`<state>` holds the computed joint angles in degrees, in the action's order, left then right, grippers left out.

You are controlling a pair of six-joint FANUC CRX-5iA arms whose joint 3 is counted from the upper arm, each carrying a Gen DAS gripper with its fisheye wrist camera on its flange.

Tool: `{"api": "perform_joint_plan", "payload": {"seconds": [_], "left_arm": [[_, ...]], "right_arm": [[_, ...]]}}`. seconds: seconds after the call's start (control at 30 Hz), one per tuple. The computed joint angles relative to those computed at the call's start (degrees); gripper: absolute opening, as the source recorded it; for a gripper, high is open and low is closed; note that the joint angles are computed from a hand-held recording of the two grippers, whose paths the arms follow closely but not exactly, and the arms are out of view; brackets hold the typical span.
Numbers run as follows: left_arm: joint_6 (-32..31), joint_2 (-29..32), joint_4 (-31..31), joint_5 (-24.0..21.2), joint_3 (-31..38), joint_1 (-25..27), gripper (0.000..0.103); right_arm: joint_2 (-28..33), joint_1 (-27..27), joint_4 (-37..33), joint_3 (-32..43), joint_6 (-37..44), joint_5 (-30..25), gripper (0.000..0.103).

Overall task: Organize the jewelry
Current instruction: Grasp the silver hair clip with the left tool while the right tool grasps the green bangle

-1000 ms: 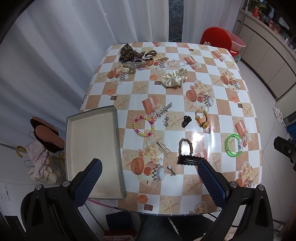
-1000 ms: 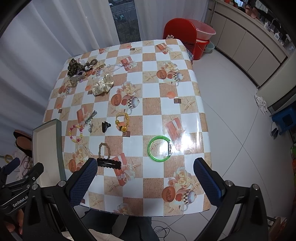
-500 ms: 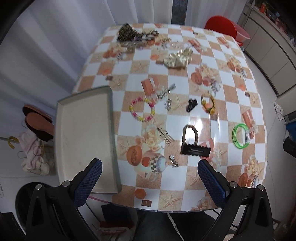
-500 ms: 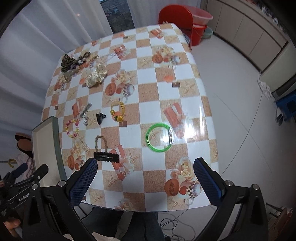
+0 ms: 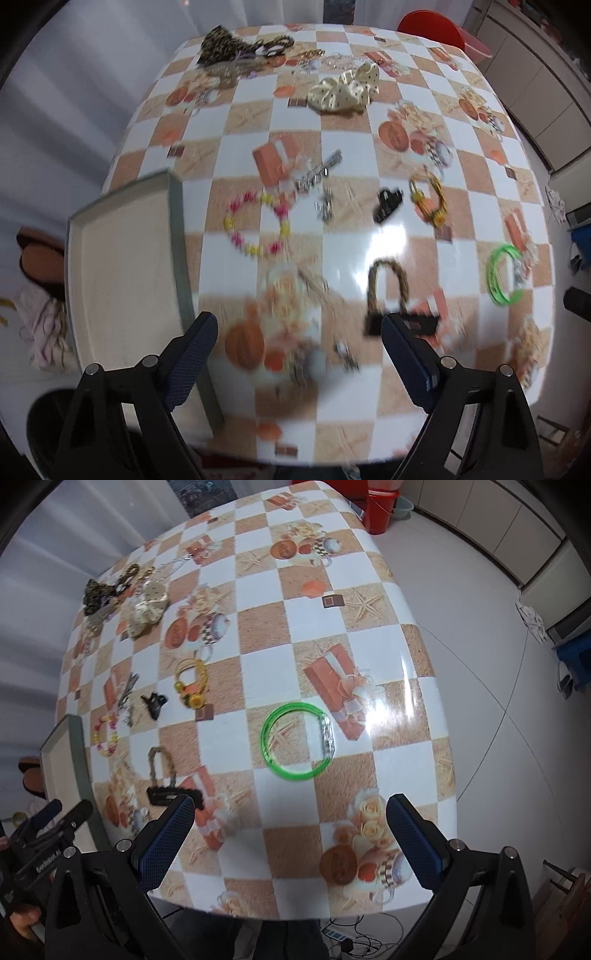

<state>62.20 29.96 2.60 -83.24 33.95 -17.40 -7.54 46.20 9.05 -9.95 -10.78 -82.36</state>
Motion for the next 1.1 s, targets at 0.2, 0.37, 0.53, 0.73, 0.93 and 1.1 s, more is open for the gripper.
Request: {"api": "perform_joint_plan", "payload": {"seconds": [0.2, 0.37, 0.53, 0.73, 0.93, 1.1], "left_arm": [[-2.2, 7.7, 0.1, 2.3, 8.2, -1.8, 0.081], [-3.8, 14.9, 2.3, 2.1, 16.3, -2.7, 0.081], [-4.3, 22.5, 2.3, -1.6, 26.0, -3.4, 0.081], [-6.6, 28.4, 4.8, -5.5, 33.2, -3.4, 0.080], [-9.7, 30.7, 6.9, -8.0, 37.4, -3.9, 0.046], [-9.8, 30.8, 7.1, -8.3, 37.7, -4.7, 0.014]], "right_arm": [[1.2, -4.5, -2.4, -2.0, 3.0, 2.9, 0.096], [3.1, -6.7, -3.9, -3.4, 3.6, 3.7, 0.086], [4.2, -7.6, -4.9, -5.0, 2.8, 4.9, 0.079], [6.1, -7.0, -4.2, -4.6, 2.8, 4.1, 0.078], [7.2, -5.4, -2.7, -3.8, 2.5, 3.0, 0.055], [7.2, -5.1, -2.6, -3.4, 2.0, 3.8, 0.010]]}}
